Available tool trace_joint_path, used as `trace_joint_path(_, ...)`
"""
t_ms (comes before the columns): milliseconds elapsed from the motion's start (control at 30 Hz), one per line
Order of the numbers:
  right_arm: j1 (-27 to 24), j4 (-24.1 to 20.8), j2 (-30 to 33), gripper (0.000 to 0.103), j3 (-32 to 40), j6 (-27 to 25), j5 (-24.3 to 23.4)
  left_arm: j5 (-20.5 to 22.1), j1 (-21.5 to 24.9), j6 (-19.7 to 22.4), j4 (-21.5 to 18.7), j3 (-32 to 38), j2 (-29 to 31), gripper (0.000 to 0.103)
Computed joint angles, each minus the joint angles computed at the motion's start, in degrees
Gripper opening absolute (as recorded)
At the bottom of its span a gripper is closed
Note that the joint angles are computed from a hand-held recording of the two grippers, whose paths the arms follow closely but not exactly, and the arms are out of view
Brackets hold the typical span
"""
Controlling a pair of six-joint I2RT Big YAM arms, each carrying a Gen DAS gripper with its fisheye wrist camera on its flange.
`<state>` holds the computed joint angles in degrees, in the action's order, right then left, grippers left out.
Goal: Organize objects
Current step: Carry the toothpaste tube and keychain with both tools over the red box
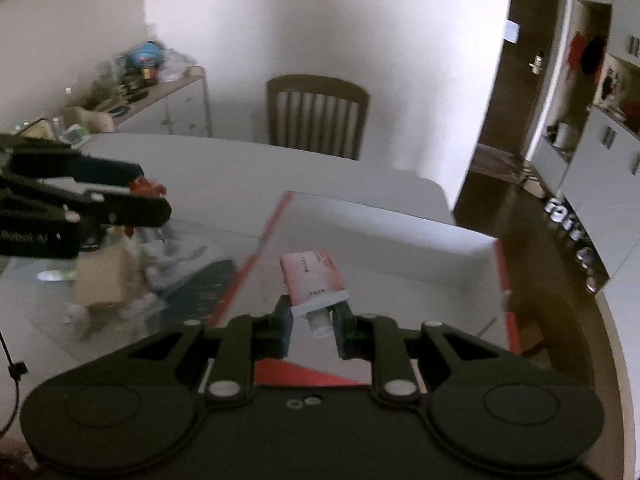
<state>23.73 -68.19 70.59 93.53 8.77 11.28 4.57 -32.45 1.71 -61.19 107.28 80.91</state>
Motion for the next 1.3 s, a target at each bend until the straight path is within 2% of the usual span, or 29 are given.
trace_joint_path(233,-6.32,1.12,-0.01,0.020,-1.59,-1.69,-1.53,0.49,-2.77,-1.00,-3.83,11.26,9.58,0.052)
trace_joint_path(467,-10.93,0.66,1.32,0.020,-2.31,-2.54,-3.55,1.30,-4.36,0.11,-7.78,20.49,18.95,0.052)
trace_joint_path(633,-13.13,-0.19,2.96,0.020,-3.07,-2.96,-5.45,-0.21,-5.42,0.61,-10.81,23.21,23.19,0.052)
trace_joint_path(833,-13.63,-0.58,4.77,0.020,-4.54,-3.98,-5.95,0.98,-5.58,1.09,-14.43,24.22,26.60,0.052)
trace_joint_path(1000,-14.28,-3.12,7.35,0.020,-3.99,-6.55,-8.94,0.30,-5.93,2.28,-15.99,24.38,28.30,0.052)
trace_joint_path(1167,-14.57,-5.00,9.48,0.020,-3.06,-7.79,-8.98,0.84,-5.95,2.65,-18.15,24.37,29.48,0.052)
trace_joint_path(1300,-14.78,-7.06,10.88,0.020,-2.53,-8.11,-9.09,0.25,-6.20,3.36,-21.58,26.25,30.94,0.052)
